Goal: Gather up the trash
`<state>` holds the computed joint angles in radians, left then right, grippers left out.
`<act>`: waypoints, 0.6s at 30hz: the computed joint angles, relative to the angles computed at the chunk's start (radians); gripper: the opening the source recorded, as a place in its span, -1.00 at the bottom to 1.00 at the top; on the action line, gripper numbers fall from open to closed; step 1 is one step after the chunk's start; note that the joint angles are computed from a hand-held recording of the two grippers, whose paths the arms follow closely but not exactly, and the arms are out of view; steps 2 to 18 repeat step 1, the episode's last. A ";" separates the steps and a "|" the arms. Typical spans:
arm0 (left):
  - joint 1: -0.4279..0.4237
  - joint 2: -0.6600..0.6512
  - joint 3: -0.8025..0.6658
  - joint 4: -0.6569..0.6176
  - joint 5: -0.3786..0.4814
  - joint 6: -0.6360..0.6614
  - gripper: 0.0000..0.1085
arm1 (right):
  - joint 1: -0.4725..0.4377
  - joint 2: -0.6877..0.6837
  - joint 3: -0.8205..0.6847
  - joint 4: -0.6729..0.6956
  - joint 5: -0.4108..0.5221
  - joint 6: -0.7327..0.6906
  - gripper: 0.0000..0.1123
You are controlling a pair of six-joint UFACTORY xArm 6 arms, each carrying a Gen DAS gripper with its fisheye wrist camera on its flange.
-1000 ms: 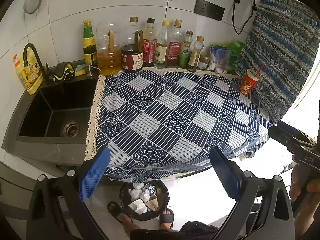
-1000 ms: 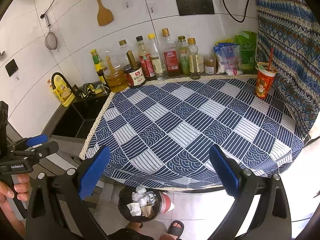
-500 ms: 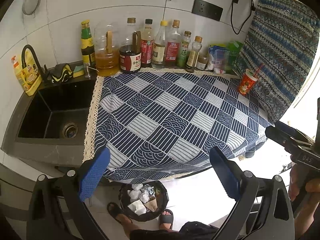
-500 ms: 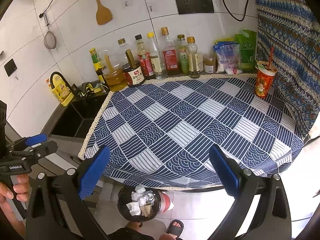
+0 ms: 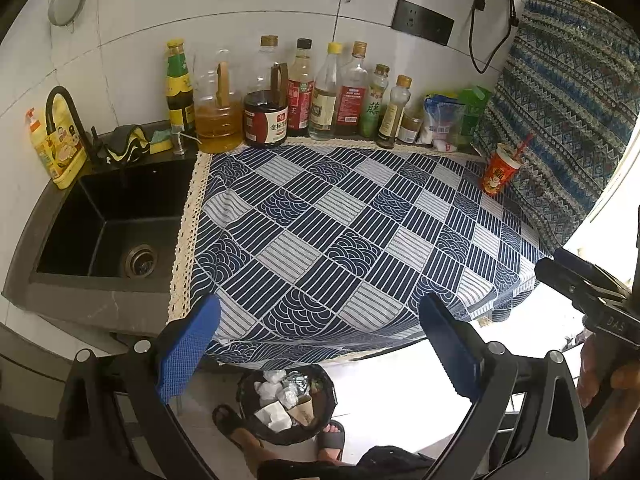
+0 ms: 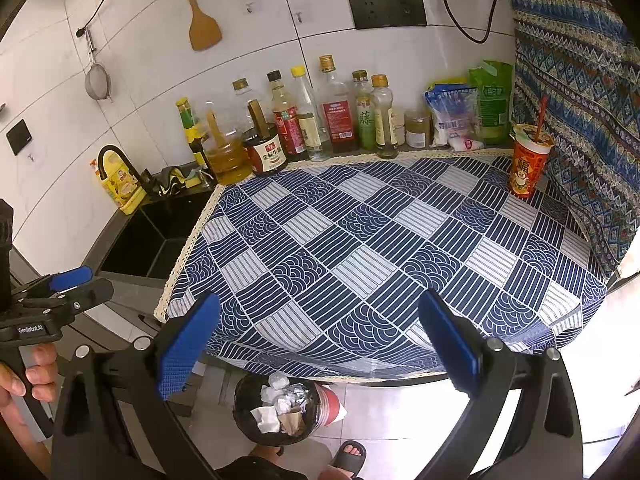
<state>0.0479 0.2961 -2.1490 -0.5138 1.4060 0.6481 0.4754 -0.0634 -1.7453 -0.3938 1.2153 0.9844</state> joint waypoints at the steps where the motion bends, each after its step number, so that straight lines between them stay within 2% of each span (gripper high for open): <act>1: -0.001 0.002 -0.001 0.005 -0.002 -0.003 0.78 | 0.000 0.000 0.000 0.000 0.000 0.000 0.75; 18: -0.001 0.002 -0.001 0.005 -0.002 -0.003 0.78 | 0.000 0.000 0.000 0.000 0.000 0.000 0.75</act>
